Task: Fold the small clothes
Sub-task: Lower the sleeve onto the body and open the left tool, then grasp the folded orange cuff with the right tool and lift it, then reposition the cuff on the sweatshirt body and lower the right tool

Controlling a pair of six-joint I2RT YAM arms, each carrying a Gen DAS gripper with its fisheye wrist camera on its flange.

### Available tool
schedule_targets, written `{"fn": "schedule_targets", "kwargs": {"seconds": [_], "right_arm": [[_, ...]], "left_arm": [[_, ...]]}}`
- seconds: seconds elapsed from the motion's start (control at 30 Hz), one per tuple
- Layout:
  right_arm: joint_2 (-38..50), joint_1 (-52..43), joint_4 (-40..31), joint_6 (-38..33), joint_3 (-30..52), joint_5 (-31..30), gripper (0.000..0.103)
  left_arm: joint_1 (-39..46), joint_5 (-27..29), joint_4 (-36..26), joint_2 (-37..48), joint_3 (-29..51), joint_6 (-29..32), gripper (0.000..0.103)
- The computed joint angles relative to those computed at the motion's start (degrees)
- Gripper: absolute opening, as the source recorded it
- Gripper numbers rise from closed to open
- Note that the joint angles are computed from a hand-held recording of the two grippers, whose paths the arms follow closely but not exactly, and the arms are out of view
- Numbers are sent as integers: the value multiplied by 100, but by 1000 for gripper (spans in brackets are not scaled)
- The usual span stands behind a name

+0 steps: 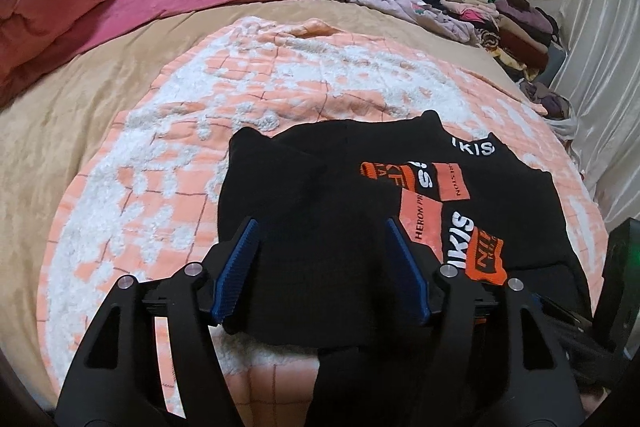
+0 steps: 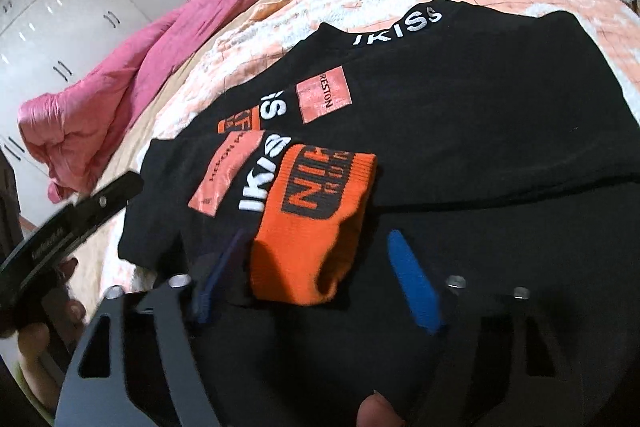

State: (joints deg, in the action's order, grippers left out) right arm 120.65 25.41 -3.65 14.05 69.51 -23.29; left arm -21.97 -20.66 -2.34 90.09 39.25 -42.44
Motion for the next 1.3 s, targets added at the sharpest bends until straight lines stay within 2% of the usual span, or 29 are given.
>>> {"fn": "schedule_targets", "kwargs": {"seconds": [0.03,0.1,0.2,0.3,0.53,0.9,1.1,1.3], "right_arm": [[29,-14,20,46,23,-86,52],[84,-17,18,76,62,-163,46],[65,0,97,27,11,-114,29],[-20,-16,213,-49,-98,-183,21],[-627,47,756,-503,-509,-102,17],[-1051,-180,774,-963,-270,-271,12],[-1083,-417,745,-1199,55,52,9],[-1055,-604,892,-1730,135,765,8]], "left_arm": [[14,26,19,-27,-33,7,57],[19,33,33,-45,-57,8,57],[45,127,73,-91,-109,21,57],[36,128,84,-130,-150,4,57],[16,76,-19,-276,-172,-24,57],[-25,-39,-220,-364,-44,-71,57],[-42,-91,-317,-321,24,-98,57],[-27,-132,-377,-233,73,-160,57]]}}
